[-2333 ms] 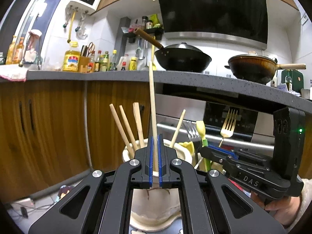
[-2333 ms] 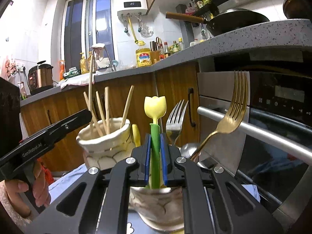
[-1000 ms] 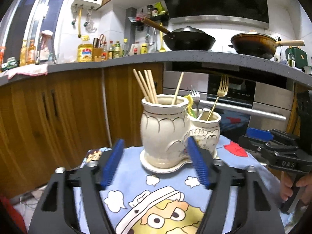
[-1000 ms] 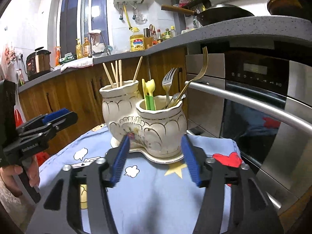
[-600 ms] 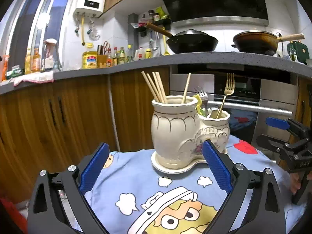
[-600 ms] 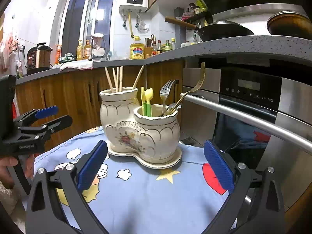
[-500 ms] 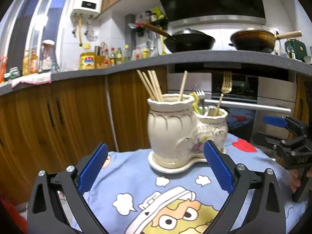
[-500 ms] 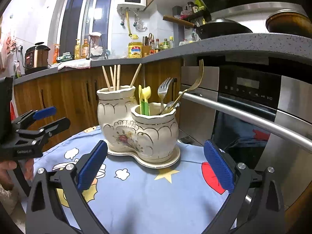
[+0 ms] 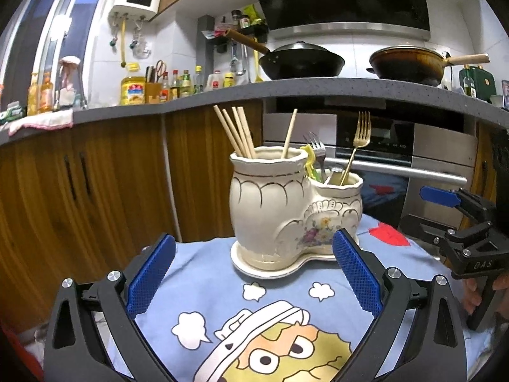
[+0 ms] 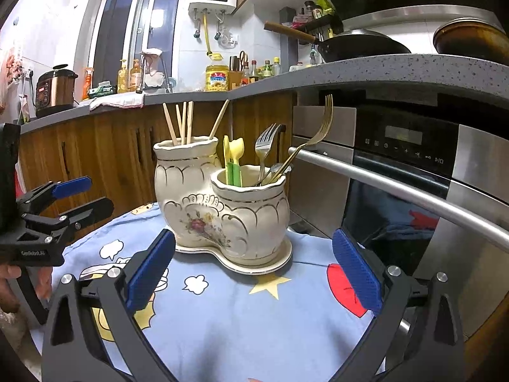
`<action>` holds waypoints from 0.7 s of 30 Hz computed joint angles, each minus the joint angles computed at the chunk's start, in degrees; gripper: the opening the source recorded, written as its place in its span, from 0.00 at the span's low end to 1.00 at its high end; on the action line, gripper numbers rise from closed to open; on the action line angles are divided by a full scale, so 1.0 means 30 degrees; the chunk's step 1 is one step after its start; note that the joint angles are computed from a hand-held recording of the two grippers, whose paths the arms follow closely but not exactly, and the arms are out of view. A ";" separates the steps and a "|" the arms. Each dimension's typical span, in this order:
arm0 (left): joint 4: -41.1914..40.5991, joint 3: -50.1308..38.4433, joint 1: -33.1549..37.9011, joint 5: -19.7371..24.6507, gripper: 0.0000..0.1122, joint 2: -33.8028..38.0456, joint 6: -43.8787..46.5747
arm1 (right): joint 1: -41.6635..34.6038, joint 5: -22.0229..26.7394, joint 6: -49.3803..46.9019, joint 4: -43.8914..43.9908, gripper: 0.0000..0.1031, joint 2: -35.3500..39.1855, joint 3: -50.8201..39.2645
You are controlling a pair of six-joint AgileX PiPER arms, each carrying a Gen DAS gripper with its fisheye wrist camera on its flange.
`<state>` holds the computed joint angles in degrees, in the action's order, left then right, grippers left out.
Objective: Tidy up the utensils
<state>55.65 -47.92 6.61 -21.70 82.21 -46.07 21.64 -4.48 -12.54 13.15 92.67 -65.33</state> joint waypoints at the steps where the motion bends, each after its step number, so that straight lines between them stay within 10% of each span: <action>1: 0.0060 -0.0021 -0.0006 0.0017 0.87 0.0020 -0.0081 | 0.0006 0.0018 -0.0377 0.0398 0.95 0.0014 -0.0024; 21: 0.0610 -0.0234 0.0050 0.0056 0.87 0.0203 -0.0807 | 0.0012 0.0047 -0.0571 0.0580 0.95 0.0069 -0.0071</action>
